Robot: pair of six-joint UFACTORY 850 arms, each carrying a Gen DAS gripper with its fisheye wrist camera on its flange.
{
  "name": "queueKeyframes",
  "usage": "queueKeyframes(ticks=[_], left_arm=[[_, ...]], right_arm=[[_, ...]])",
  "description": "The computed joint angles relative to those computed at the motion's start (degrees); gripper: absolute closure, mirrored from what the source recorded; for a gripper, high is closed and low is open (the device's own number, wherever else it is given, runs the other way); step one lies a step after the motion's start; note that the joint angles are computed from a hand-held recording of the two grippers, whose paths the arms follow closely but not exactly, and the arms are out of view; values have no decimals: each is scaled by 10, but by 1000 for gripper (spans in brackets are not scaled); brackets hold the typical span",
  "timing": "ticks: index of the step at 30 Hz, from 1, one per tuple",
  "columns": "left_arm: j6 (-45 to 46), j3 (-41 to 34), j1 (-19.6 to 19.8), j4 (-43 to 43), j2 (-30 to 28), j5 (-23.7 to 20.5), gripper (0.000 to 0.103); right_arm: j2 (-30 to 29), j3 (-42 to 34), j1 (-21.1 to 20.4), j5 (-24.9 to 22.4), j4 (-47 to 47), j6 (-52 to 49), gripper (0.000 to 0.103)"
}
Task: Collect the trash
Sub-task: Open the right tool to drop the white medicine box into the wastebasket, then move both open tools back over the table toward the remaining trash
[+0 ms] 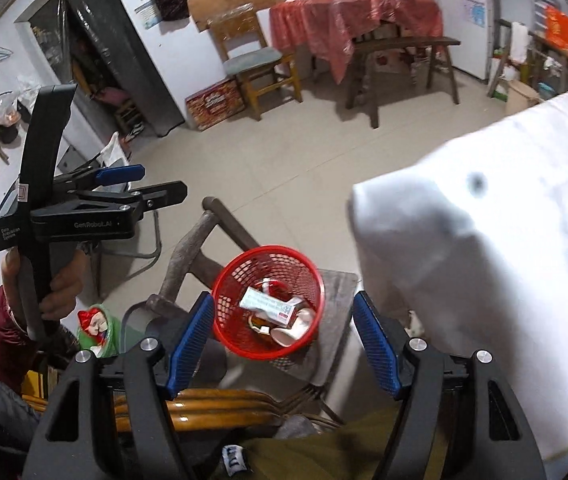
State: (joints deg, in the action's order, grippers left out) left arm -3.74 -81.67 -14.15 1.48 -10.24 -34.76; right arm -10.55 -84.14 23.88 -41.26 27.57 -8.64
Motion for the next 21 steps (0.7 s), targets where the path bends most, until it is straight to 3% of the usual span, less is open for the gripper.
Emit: queueKeyframes(ticks=[21], left_arm=[[16,-41,-122,-4,-17,5,7]], right_arm=[[169,165,-112,85,23,6,29]])
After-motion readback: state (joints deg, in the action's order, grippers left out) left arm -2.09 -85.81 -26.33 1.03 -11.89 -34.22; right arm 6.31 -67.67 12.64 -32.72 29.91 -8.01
